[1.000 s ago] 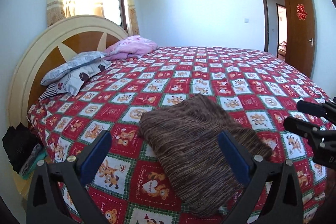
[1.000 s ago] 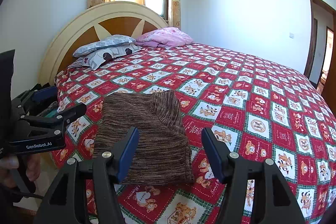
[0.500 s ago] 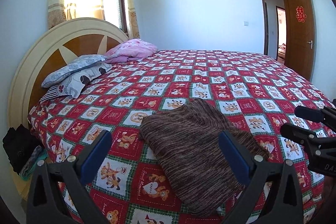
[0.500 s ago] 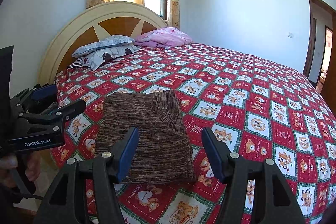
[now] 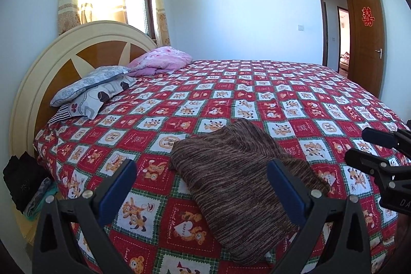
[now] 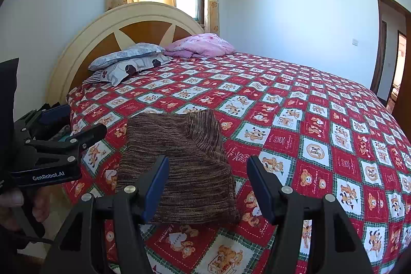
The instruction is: Fold small clothes
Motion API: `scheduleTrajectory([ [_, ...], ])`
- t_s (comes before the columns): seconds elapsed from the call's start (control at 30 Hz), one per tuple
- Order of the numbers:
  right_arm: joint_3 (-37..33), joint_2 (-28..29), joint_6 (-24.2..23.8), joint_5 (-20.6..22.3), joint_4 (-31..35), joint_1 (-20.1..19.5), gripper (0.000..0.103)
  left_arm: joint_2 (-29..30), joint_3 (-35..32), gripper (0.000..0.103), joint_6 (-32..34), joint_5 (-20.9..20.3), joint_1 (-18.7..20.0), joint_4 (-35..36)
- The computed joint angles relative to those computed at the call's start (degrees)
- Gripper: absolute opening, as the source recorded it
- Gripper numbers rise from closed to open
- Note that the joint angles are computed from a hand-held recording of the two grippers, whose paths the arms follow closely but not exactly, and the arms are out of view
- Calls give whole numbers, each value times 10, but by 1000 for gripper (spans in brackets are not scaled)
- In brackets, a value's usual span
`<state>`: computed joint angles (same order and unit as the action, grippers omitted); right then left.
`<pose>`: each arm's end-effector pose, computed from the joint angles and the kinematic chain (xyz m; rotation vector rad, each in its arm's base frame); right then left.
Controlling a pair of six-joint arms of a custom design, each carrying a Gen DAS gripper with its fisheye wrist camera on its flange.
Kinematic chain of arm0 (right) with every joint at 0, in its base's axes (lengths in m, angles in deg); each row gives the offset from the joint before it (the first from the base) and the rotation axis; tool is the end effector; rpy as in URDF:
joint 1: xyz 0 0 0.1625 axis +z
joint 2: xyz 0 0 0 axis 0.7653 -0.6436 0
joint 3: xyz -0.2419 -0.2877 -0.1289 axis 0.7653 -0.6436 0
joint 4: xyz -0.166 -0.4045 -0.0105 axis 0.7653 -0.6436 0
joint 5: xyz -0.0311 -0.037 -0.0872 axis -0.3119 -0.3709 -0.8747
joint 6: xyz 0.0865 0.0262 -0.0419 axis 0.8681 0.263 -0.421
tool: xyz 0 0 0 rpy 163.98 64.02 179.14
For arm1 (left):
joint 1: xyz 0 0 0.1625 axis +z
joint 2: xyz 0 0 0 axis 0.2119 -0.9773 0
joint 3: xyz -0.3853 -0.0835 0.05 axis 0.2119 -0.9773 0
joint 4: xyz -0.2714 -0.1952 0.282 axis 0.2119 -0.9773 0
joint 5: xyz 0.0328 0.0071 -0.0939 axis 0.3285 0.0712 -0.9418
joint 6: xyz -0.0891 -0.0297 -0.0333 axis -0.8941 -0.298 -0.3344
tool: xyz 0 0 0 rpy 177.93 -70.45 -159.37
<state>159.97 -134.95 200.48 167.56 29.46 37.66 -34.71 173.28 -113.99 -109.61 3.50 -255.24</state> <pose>0.0936 -0.2457 0.2030 0.6262 -2.1014 1.1169 -0.2826 -0.3115 -0.0166 0.8224 2.0870 -1.1804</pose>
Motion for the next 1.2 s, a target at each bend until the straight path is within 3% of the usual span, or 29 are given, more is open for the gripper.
scheduleTrajectory([
  [0.93, 15, -38, -1, -26, -9, -5, 66, -5, -2, 103, 11, -16, 6, 0],
  [1.2, 24, -57, -4, -38, -14, -1, 66, 0, 2, 103, 28, 8, -4, -35],
])
